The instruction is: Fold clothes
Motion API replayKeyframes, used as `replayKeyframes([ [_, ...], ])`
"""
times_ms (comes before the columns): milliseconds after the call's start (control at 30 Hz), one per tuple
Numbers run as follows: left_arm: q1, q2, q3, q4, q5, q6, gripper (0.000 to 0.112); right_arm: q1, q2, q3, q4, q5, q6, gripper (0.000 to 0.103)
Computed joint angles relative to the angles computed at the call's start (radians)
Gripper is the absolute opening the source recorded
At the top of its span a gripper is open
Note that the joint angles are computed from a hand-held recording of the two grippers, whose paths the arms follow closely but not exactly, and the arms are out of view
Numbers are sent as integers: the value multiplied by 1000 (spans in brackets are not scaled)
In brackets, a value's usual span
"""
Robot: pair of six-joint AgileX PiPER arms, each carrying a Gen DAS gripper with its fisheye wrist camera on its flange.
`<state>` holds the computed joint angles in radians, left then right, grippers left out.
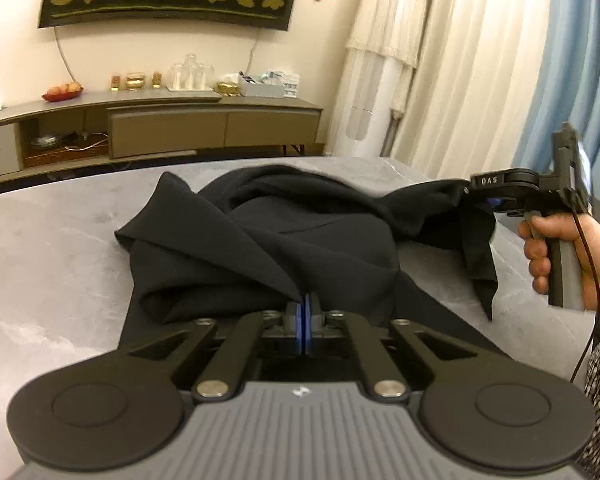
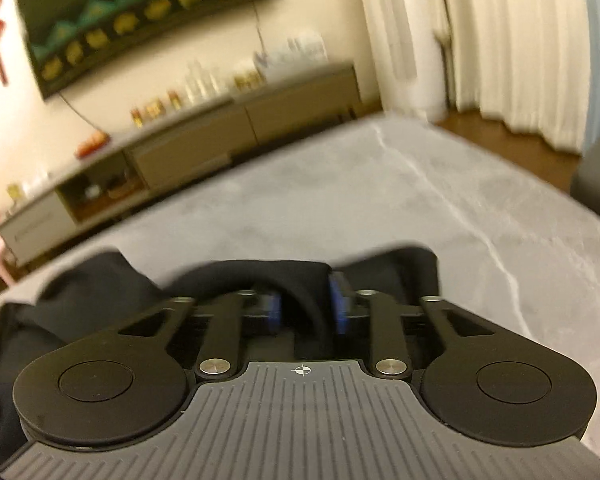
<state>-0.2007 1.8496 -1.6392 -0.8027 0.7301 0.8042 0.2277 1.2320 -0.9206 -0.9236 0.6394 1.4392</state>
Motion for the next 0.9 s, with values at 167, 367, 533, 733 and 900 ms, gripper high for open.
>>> replayKeyframes([
  [167,27,19,-105,8,8,-140,1,181,-97,37,9,-173,-70,91],
  [367,23,-12,-331,76,-143,-348,1,299,-50,78,445,-218,-538,93],
  [533,-64,-386,126,220,-350,-615,1,246,-28,118,490,-81,-693,80],
  [733,-295,-406,329,774,-115,-1126,8,182,-261,166,600,18,-762,84],
  [900,-373,-408,260,1068,-80,-1328,72,342,-390,175,428,120,-549,90],
])
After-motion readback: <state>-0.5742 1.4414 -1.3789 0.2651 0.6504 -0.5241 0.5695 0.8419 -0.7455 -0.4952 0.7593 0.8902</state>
